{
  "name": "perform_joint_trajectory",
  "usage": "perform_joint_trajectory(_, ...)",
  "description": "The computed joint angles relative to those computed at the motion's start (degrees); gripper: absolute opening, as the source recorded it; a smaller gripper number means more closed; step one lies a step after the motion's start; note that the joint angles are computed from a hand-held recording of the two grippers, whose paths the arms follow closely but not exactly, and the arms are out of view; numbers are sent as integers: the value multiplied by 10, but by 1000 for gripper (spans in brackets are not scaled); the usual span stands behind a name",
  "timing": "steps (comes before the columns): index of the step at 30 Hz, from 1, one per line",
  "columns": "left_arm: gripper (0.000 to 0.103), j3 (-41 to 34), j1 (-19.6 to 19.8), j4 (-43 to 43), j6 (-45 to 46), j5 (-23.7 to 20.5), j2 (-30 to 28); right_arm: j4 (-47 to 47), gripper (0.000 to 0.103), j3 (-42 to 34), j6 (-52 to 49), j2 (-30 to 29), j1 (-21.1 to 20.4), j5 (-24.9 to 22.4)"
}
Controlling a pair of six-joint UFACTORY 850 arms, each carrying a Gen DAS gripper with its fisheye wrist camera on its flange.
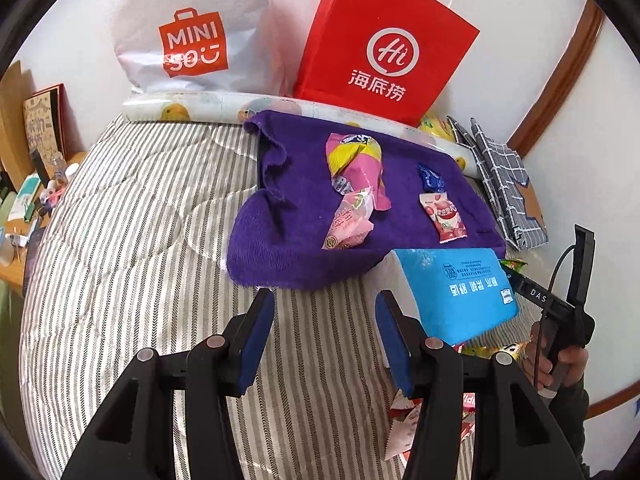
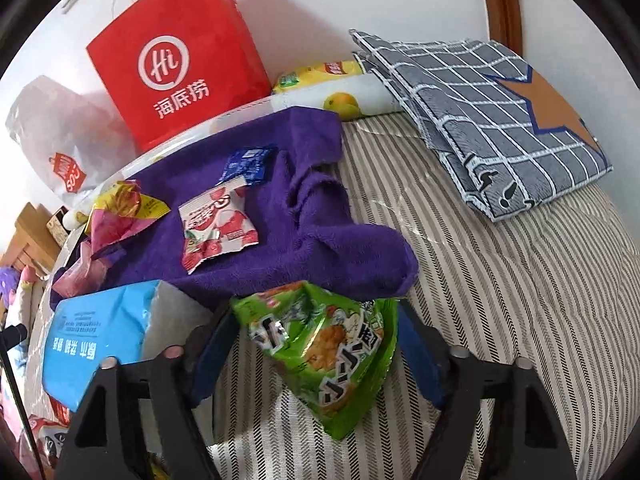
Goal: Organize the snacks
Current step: 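Grasp the green snack bag with the right tool while the left tool moves toward the snack pile, then grasp a white packet from the pile with the left tool while the right tool holds the green bag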
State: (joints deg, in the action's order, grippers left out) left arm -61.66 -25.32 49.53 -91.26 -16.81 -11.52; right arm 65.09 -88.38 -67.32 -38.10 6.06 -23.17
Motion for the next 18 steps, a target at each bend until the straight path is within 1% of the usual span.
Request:
perform_joint_trajectory(3,52,5,-1,7,-11,2,3,9,65,8,-11,6,1,1)
perform_joint_trajectory(6,52,8,-1,4,-11,3,5,23,65,23,-26,19,1,10)
perform_joint_trajectory(13,52,18,-7,-6,-9,7,6,113,65,76,-141,64,5,26)
perform_joint_trajectory(18,52,28,-12,-17,-4,15,10,173,65,118,-216,101,5,24)
